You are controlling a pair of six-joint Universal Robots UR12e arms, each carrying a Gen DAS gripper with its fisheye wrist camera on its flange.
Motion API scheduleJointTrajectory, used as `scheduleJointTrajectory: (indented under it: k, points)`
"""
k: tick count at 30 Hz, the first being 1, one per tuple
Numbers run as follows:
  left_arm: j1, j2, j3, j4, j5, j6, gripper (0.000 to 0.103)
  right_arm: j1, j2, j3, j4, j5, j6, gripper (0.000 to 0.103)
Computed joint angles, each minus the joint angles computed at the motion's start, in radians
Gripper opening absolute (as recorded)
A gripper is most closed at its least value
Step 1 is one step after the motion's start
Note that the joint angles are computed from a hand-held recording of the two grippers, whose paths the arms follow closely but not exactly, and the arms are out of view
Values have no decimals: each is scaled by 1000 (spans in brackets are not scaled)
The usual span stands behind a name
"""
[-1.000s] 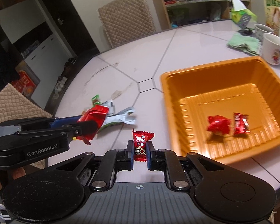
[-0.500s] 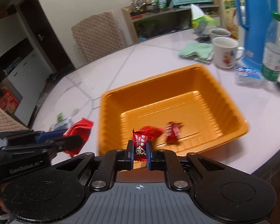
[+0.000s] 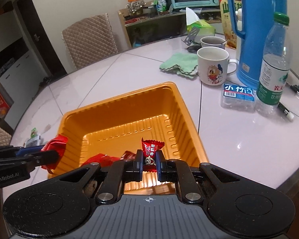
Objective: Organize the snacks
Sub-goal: 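Carry both held snacks over the orange tray with both grippers, then open both grippers to release the snacks into the orange tray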
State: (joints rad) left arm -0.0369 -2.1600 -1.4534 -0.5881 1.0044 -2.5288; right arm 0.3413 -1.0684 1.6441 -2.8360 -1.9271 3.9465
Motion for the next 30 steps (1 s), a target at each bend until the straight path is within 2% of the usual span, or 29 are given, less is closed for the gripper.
scheduleJointTrajectory:
  k: [9,19,22,27,30]
  points:
    - [-18,-22,26,22,71,-57,24,-39,17,10,-38,82,-67,13]
    - [-29,-44,53,10,109,-91,24,-55,38,-2,-30,130,-78,14]
    - [-33,-48,56,9,118,-90,24,-58,40,0,-41,137,-71,17]
    - [-36,-55,65,1,132,-99,24,-55,40,1,-51,118,-67,46]
    - [-40,-60,69,1,146,-101,24,-53,41,-1,-54,106,-70,48]
